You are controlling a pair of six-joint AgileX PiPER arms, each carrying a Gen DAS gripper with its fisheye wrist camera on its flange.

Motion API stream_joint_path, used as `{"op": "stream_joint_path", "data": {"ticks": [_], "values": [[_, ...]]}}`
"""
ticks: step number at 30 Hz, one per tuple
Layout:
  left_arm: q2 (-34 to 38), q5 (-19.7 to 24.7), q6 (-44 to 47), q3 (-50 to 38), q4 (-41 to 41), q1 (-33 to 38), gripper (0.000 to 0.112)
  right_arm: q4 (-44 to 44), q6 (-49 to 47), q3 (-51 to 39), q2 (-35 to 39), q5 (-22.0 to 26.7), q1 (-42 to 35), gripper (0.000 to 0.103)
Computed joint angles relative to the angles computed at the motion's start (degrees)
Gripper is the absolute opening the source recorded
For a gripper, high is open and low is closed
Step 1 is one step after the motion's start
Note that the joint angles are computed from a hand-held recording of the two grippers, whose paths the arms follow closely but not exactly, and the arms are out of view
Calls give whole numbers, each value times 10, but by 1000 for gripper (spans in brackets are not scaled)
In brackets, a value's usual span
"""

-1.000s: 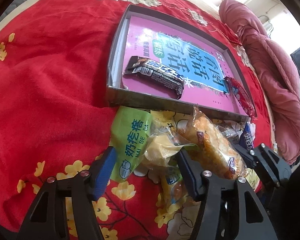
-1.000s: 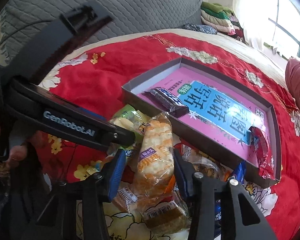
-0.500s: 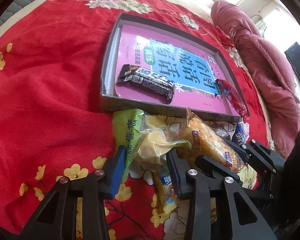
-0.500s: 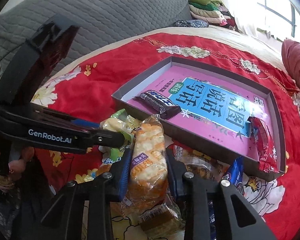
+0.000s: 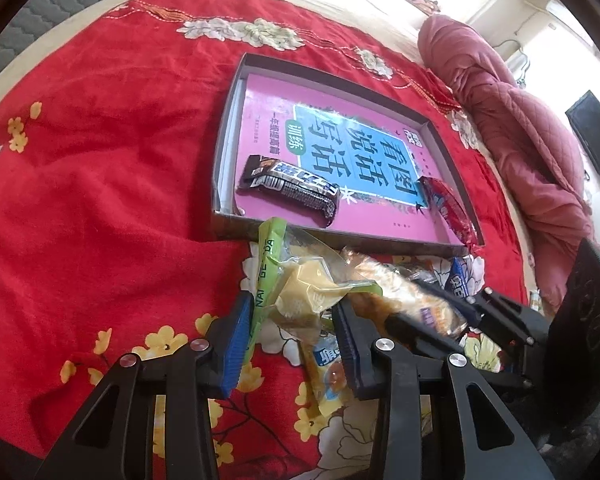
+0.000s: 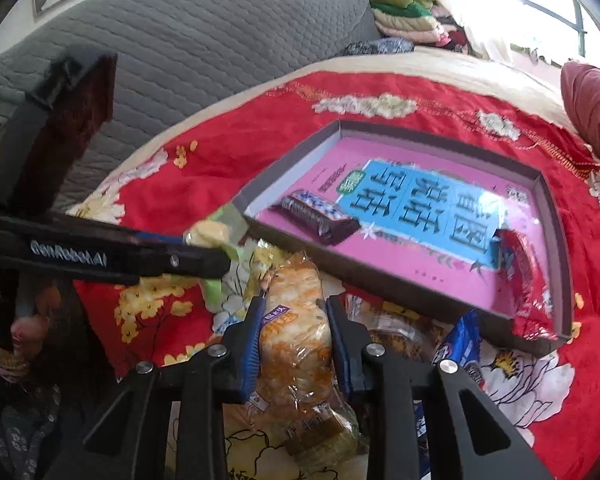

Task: Organize snacks
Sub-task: 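Grasp the clear biscuit pack with the right gripper while the left grasps the green snack pack, then carry the biscuit pack with the right gripper while the left carries the green pack toward the tray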

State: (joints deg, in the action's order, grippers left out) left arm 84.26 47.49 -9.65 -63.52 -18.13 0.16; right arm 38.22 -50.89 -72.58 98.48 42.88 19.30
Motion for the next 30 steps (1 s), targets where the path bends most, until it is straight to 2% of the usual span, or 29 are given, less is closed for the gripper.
{"op": "stream_joint_path", "data": {"ticks": [4,14,22,30], "values": [[-2,0,-1,1,-3,2,42,-7,-6,7,0,-13,10,32],[-3,2,7,2,-17,8,42,-100,45,14,17,-52,51,31],[-11,8,2,-7,-22,9,42,25,7,-22,21,26,-23,31],[-11,17,-17,-36,-4,-2,42,83,-21,-29,-2,25,-54,31]]}}
